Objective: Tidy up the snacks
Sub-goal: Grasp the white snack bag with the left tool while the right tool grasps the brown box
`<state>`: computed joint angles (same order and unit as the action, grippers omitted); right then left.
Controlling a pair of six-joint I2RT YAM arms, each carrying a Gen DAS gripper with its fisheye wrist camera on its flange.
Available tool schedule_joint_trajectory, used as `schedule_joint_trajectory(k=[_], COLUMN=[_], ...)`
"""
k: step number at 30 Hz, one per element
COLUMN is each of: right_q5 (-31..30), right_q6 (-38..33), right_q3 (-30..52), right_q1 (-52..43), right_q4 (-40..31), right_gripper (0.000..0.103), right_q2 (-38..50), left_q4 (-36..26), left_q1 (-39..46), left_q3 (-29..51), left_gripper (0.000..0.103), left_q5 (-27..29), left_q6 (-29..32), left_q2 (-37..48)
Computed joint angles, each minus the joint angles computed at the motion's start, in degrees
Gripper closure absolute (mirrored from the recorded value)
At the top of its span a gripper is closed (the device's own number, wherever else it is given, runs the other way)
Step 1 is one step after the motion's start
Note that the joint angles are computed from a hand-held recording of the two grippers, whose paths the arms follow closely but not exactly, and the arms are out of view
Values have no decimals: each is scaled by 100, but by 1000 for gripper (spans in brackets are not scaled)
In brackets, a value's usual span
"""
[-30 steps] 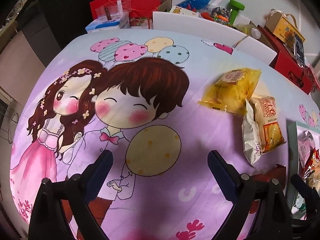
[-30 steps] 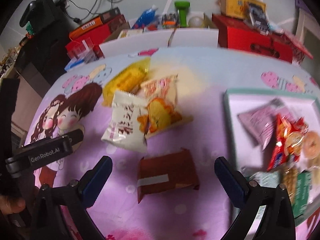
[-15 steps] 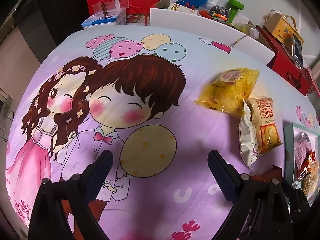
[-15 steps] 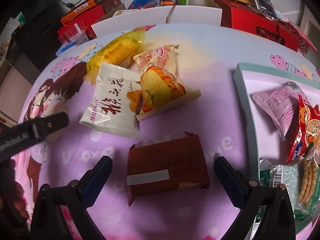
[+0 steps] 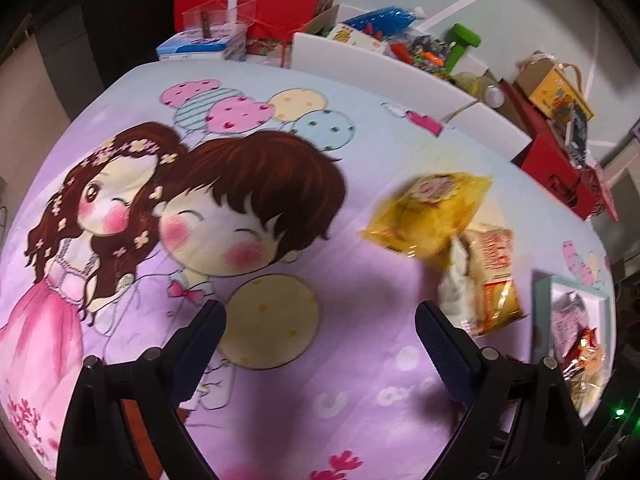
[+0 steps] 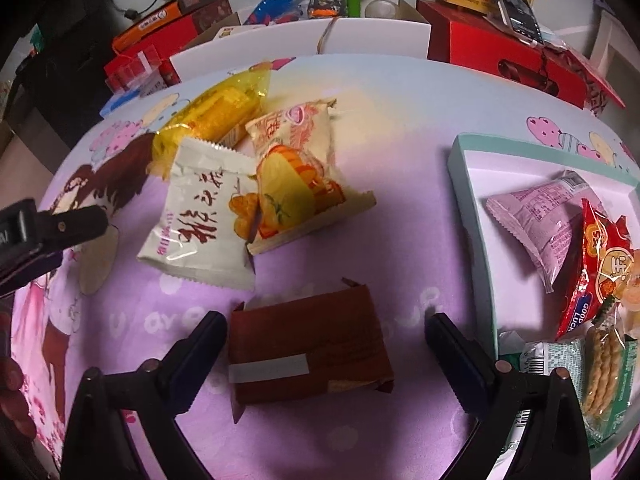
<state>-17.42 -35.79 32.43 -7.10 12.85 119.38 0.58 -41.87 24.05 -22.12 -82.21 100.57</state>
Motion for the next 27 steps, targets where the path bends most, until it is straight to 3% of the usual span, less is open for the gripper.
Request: schedule_joint_trajectory(k=[5,12,15,19,22,25,27], right_q5=[-54,-134,-215,-250,-238,-247,-233], right_q6=[5,50,19,-89,-110,-105,-101], right_q3=[-60,12,129,190,245,324,333], right_q1=[14,-46,-135,-234,-283,-328,-341], right_q4=[57,-20,-180,-371,-440,-542,-554], right_gripper=[13,32,35,37,37,37,37], right_q2=[-55,-80,-50,-126,-143,-132,-140], left_q4=[89,613,946,1203,1307,1370,1446], left_q1=[-11,71,129,166,214,264,283], left_q3=[259,501,565,710,848,980,1036], left_gripper=[8,8,9,22,25,42,45], left_q5=[-95,49,191,305,428,538,623], left_q6=[297,725,849,1020,1163,1265,1310], left_q2=[60,409,624,899,1099,1282,1396])
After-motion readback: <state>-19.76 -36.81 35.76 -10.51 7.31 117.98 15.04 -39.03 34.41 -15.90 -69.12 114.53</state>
